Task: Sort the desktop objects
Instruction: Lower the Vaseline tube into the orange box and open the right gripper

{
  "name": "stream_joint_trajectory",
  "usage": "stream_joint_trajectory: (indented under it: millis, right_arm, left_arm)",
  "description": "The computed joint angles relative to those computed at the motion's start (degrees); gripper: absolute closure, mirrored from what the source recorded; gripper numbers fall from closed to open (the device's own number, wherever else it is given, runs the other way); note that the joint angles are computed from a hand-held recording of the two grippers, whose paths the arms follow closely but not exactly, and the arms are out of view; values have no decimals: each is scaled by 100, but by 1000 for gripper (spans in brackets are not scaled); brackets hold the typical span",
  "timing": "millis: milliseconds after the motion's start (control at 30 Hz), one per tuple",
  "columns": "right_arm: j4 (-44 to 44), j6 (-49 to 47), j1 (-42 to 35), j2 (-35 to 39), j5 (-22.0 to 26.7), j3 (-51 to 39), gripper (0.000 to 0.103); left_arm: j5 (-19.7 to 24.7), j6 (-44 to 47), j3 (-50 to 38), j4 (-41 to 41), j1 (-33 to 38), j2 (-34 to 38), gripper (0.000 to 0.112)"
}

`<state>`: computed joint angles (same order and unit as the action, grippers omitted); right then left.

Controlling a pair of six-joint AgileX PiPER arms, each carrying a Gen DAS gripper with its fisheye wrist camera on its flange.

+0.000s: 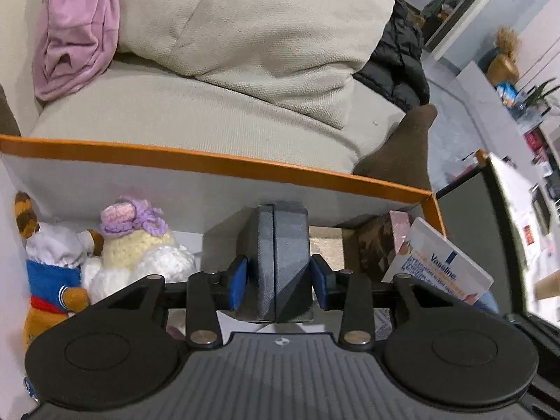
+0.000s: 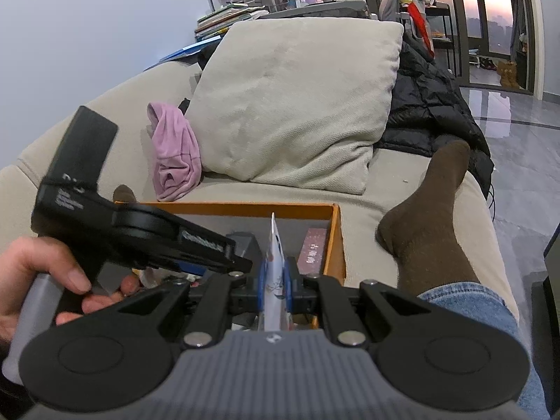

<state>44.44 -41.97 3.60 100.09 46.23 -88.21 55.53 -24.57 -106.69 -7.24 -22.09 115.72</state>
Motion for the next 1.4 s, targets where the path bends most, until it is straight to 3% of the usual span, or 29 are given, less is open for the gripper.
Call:
stream_joint_trajectory:
  millis: [167, 333, 433, 700, 867, 1133, 1400]
  right_arm:
    - [91, -3, -20, -12, 124, -15, 92]
    - [784, 7, -188, 102, 894, -334, 92]
    - [855, 179, -17, 190, 939, -622, 92]
    - [45, 1226, 859, 773, 435, -1782, 92]
    - [-1256, 1938, 1506, 1247, 112, -2354, 92]
    - [-2199, 2017, 1845, 1290, 341, -2442, 91]
    - [-2451, 2378, 1738, 1645, 1180, -2903, 92]
  left_arm:
    - [-177, 194, 308, 18, 82, -456, 60]
    - [-193, 375, 848, 27, 287, -1036, 60]
    - [-377, 518, 1367, -124, 456, -1390, 60]
    - [-1020, 1029, 2468, -383, 778, -2156, 60]
    - [-1197, 1464, 2879, -896, 1084, -2340, 60]
    - [-1257, 1835, 3127, -1352, 1320, -2471, 60]
    - [-1278, 1930, 3212, -1457, 1310, -2485, 60]
